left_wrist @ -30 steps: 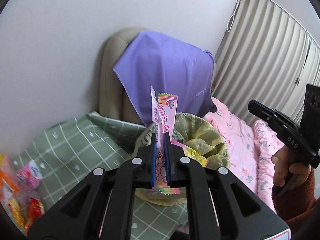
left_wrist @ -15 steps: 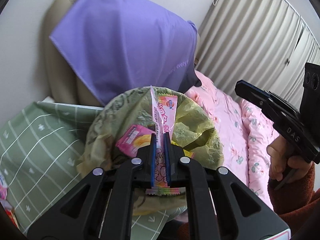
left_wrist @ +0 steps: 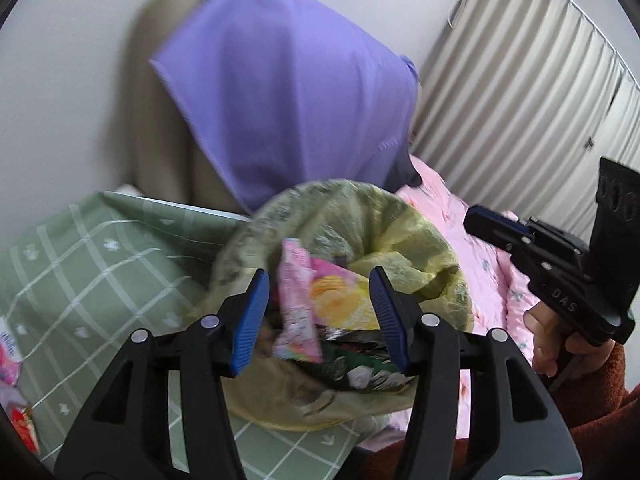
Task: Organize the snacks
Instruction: 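Carry both items to the yellow bag and open both grippers, then grasp the pink lollipop wrapper with left gripper while right grasps yellow snack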
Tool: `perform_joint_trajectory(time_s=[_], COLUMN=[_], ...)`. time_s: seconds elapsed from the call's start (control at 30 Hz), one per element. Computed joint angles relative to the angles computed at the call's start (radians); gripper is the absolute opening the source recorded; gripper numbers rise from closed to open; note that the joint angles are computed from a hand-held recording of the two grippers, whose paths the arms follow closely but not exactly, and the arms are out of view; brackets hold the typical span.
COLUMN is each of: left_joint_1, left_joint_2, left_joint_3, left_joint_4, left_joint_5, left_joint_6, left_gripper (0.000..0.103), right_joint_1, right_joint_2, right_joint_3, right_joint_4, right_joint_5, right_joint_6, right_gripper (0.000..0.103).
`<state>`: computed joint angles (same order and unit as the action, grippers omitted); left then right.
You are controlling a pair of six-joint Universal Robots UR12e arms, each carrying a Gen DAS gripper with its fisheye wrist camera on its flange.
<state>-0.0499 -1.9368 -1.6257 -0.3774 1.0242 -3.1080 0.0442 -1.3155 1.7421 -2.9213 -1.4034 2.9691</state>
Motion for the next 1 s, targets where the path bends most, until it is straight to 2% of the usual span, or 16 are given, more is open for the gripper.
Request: perform_joint_trajectory(time_s=[0.1,0.2,0.27,0.37,0.47,0.5,0.53,0.57,0.6,0.63,0.7,0.83,0.9,1.0], left_joint_1=[0.025,0.056,0.088,0.144,0.210,0.232,0.256,0.279,0.295,0.316,0.348,0.368,0.377,0.385], left_joint_2=[0.031,0.076,0.113,0.163,0.210,0.222,0.234,0.244,0.250,0.256,0.257,0.228,0.207,0.168], left_joint_3=[-0.053,-0.133,-0.196,-0.270,-0.337,-0.355,-0.373,-0.386,-0.399,-0.411,-0.427,-0.415,-0.404,-0.379], left_joint_4=[0.093,0.217,0.296,0.347,0.334,0.327,0.310,0.282,0.267,0.255,0.248,0.227,0.228,0.227], left_joint_5=[0.055,0.185,0.296,0.426,0.512,0.526,0.538,0.549,0.553,0.546,0.535,0.554,0.562,0.574], left_joint_6=[-0.038,-0.094,-0.148,-0.209,-0.236,-0.238,-0.241,-0.244,-0.246,-0.249,-0.247,-0.215,-0.181,-0.158], left_gripper=[0.050,0.050,0.050,0.050,0.053,0.056,0.056,0.056,0.056,0.056,0.056,0.056,0.056,0.056], right_joint_1=[0.012,0.028,0.043,0.077,0.106,0.115,0.122,0.127,0.133,0.140,0.161,0.214,0.244,0.284], right_joint_2=[0.013,0.034,0.049,0.076,0.103,0.114,0.126,0.134,0.147,0.163,0.191,0.249,0.281,0.323], right_joint_3=[-0.016,-0.037,-0.056,-0.089,-0.120,-0.134,-0.149,-0.162,-0.181,-0.206,-0.252,-0.343,-0.406,-0.465], right_joint_4=[0.004,0.012,0.037,0.083,0.094,0.091,0.096,0.105,0.125,0.158,0.228,0.342,0.431,0.450], right_joint_5=[0.031,0.080,0.106,0.137,0.197,0.229,0.267,0.296,0.342,0.389,0.425,0.417,0.399,0.353], right_joint_6=[-0.001,0.001,-0.017,-0.075,-0.111,-0.112,-0.115,-0.120,-0.130,-0.150,-0.189,-0.287,-0.365,-0.463], right_gripper=[0.011,0.011,0.011,0.011,0.013,0.017,0.033,0.058,0.067,0.067,0.067,0.067,0.067,0.067])
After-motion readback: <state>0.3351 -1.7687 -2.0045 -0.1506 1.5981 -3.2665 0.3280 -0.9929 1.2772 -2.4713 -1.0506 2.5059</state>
